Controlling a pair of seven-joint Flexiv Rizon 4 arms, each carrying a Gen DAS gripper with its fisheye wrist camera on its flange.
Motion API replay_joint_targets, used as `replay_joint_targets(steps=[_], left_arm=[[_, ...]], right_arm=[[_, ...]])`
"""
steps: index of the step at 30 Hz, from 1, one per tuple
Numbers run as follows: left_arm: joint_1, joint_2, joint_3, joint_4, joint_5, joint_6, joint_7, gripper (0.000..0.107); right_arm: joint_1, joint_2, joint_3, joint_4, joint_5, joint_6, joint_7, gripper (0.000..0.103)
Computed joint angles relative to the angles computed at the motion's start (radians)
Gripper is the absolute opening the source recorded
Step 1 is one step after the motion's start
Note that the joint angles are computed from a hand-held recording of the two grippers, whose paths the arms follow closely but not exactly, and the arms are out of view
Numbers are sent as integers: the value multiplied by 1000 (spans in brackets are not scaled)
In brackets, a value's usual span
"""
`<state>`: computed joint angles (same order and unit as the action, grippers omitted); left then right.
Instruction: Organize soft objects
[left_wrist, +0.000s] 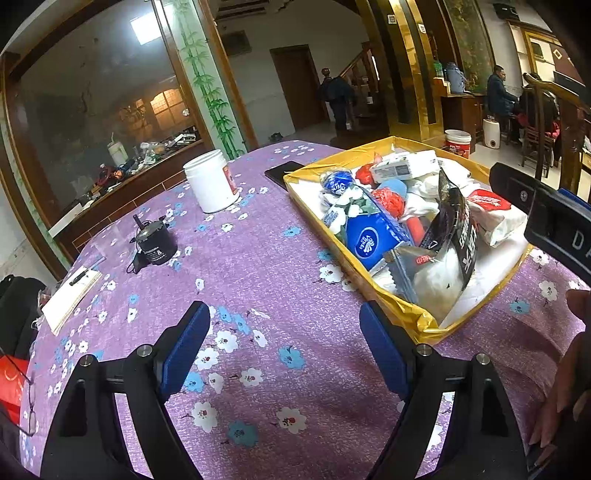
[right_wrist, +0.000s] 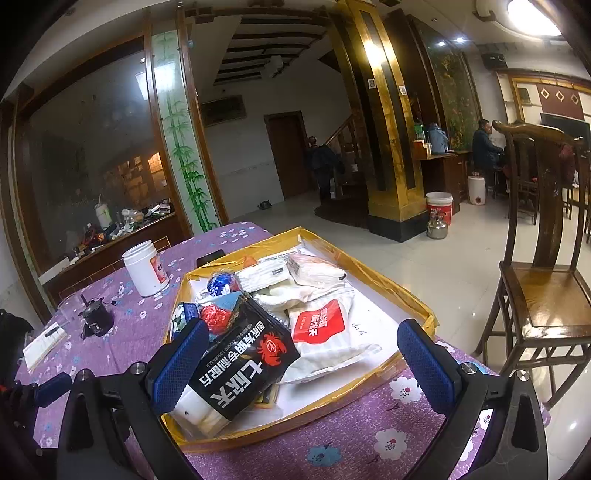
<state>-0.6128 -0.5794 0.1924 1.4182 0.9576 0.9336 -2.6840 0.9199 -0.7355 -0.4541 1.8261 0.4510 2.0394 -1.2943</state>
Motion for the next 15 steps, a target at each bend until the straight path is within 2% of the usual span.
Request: replay_joint_targets(steps=[6,15], left_arm=[[1,1,-1,0,-2,-4,2,83],[-7,0,-2,-5,14,-23,2,83]], right_arm=[[54,-16,-57,0,35,-1,-15,103],[69,-20,-71,4,49,9,-26,103]])
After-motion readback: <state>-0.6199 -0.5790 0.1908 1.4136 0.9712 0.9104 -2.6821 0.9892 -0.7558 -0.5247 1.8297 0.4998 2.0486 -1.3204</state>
